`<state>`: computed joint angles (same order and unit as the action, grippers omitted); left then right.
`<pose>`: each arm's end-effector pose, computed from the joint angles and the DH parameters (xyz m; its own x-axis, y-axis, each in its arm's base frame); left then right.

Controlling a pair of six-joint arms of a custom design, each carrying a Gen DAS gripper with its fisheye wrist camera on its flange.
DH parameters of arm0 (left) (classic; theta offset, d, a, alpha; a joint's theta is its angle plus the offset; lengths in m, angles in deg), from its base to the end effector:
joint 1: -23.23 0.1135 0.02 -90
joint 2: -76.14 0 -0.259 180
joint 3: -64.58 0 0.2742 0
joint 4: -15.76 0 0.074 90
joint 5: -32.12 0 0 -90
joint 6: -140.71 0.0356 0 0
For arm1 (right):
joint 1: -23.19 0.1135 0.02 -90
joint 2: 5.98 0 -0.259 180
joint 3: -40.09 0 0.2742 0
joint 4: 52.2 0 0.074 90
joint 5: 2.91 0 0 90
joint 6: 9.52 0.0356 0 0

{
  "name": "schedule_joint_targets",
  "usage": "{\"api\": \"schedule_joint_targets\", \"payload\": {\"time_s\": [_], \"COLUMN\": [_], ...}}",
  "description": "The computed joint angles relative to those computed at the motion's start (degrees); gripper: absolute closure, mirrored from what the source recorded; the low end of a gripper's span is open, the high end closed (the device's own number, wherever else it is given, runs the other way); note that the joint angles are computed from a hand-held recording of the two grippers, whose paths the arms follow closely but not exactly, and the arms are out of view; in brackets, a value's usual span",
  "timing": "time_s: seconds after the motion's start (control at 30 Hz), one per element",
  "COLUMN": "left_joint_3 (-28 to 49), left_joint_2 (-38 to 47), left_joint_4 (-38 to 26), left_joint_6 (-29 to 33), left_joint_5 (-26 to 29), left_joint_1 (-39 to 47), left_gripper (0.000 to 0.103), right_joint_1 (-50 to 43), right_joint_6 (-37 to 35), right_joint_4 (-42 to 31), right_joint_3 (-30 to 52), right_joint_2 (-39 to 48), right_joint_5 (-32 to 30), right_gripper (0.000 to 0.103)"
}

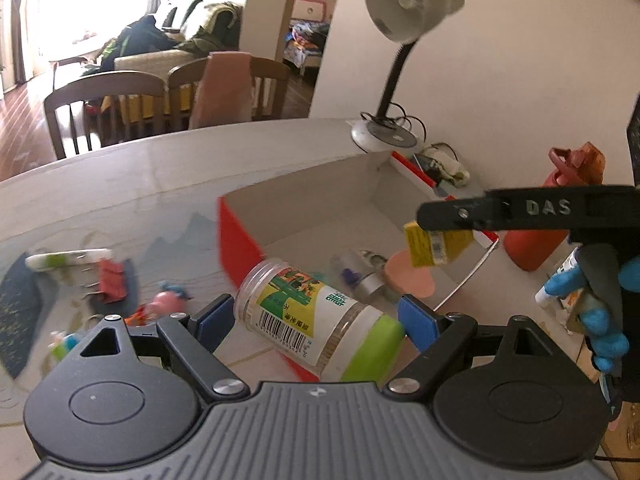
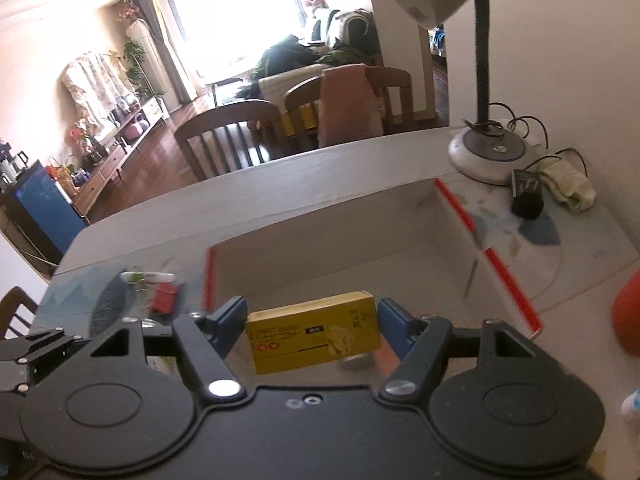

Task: Organize rigid objects
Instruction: 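Carry the jar and yellow box into the red box with both tools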

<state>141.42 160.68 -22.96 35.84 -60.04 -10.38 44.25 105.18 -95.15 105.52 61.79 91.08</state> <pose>0.2861 -0.1885 0.2552 -0.7195 0.1703 -0.6733 0.3589 0.9212 -0.1505 0.2557 0.0958 0.2642 -0.7332 0.1643 -0.6598 -0.0070 0.9685 0.2491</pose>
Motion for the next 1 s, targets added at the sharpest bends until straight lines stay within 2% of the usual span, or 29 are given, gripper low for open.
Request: {"api": "schedule_joint_targets", "payload": {"time_s": [0.33, 0.57, 0.8, 1.0], "left_joint_3": [17.8, 31.2, 41.9, 46.8], "left_joint_2": [20.4, 32.7, 41.4, 45.9], "left_joint_4": [-3.7, -10.6, -17.6, -22.0], "left_joint_6": [-2.6, -4.4, -5.2, -5.6], "left_joint_5": [-3.3, -5.3, -6.7, -7.9], "left_joint_1": [-4.2, -5.9, -6.1, -6.3], "left_gripper": [0.014, 0.014, 0.014, 0.014], "right_joint_1": [-10.3, -12.6, -12.8, -13.1], "right_joint_6": [-8.4, -12.5, -16.0, -18.6], "right_joint_4": [3.1, 4.5, 5.2, 3.3], "right_joint_3": [2.0, 5.7, 8.7, 10.6], "right_joint_2": [9.1, 17.6, 23.8, 27.1], "right_joint_5": [-7.0, -8.3, -7.8, -8.0], "right_gripper": [0.032, 0.032, 0.032, 0.032]}}
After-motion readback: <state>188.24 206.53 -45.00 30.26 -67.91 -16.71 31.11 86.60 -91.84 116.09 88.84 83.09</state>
